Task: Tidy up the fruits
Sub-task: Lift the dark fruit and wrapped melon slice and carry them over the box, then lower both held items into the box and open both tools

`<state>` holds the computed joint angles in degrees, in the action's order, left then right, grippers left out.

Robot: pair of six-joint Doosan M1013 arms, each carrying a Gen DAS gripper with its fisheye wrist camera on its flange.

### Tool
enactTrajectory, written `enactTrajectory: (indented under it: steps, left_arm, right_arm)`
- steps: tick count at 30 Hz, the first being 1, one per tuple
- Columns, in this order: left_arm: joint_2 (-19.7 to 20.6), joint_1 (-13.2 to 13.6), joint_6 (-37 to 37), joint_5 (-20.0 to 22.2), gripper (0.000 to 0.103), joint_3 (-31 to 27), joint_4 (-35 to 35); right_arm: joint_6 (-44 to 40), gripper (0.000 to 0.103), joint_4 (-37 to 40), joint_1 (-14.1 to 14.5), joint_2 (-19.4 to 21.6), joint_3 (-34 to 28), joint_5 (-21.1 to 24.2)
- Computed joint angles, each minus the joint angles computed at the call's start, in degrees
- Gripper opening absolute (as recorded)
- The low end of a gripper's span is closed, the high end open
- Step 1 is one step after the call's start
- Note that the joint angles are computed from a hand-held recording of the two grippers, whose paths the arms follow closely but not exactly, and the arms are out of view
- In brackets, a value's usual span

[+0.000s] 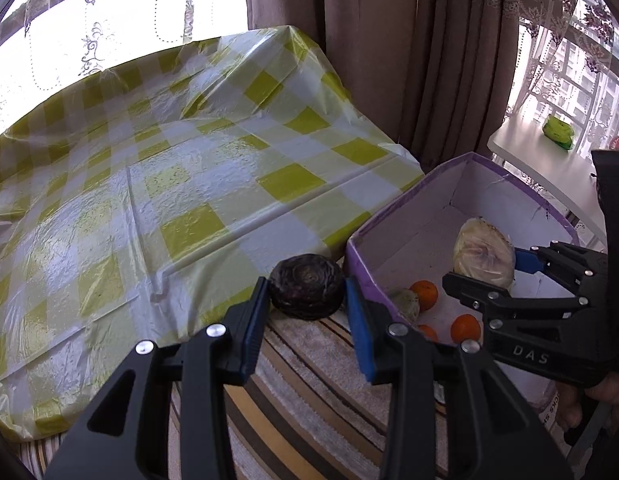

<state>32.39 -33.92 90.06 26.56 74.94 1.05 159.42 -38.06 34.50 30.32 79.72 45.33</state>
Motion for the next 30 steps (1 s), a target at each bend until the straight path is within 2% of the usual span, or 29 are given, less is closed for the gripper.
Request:
enactTrajectory:
  steps: [9, 15, 23, 30]
  left_arm:
    - [1.26, -1.88, 9.87, 0.22, 0.038, -1.03, -5.59]
    - [2.44, -2.87, 16.01, 1.4, 0.038, -2.64, -9.75]
    - [5.81, -4.08, 23.06, 8.28, 0.038, -7.09, -13.91]
    - [9.02, -4.17, 23.12, 14.72, 0.038, -11.87, -15.02]
  right_arm:
    - [3.41, 0.061, -0.5, -1.37, -1.52, 3.06, 3.05]
    - [1.61, 0.061, 1.33, -2.29, -1.78, 3.88, 5.26]
    - [-0.19, 0.061, 2.53, -2.89, -1.31, 3.62, 8.85]
    - [-1.16, 0.061, 2.37, -3.59, -0.25, 2.45, 11.05]
